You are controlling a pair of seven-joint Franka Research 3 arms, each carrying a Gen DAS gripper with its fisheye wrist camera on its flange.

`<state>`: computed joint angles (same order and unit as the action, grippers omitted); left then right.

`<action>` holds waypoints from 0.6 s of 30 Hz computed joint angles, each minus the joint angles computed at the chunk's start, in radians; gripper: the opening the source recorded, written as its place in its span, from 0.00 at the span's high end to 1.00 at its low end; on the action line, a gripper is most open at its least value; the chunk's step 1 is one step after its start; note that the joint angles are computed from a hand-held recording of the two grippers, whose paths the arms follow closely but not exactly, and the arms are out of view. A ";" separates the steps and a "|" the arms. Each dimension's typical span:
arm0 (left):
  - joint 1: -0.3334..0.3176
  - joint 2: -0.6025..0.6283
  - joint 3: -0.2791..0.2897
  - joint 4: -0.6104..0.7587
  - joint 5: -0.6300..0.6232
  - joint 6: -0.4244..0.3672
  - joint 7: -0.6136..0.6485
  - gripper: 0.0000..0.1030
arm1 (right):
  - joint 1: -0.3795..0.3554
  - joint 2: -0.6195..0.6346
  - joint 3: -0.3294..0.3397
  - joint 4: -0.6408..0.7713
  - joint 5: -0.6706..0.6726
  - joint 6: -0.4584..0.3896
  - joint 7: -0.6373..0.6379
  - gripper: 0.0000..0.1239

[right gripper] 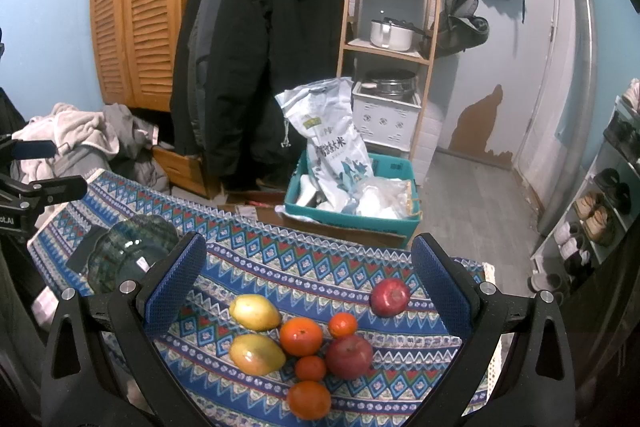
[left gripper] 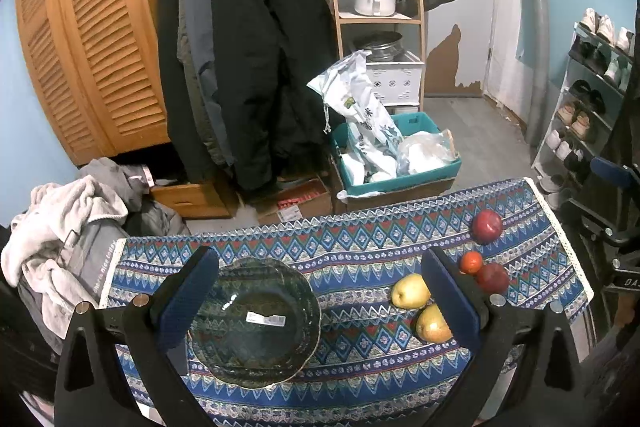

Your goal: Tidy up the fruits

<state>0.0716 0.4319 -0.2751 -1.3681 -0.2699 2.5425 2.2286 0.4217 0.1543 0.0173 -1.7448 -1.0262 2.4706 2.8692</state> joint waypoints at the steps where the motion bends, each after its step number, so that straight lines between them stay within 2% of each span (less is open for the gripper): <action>1: -0.001 0.002 0.001 0.001 0.002 -0.002 -0.001 0.01 | 0.001 0.000 0.000 -0.002 -0.001 -0.001 0.001 0.19; 11: -0.016 0.040 0.005 0.047 0.040 -0.032 -0.015 0.01 | -0.026 -0.005 -0.005 -0.040 0.049 0.031 -0.007 0.19; 14: -0.024 0.071 0.006 0.094 0.055 -0.078 -0.021 0.01 | -0.044 -0.001 -0.011 -0.049 0.114 0.068 -0.030 0.19; 18: -0.035 0.129 0.010 0.187 0.072 -0.170 -0.047 0.01 | -0.050 0.001 -0.016 -0.048 0.170 0.064 -0.074 0.19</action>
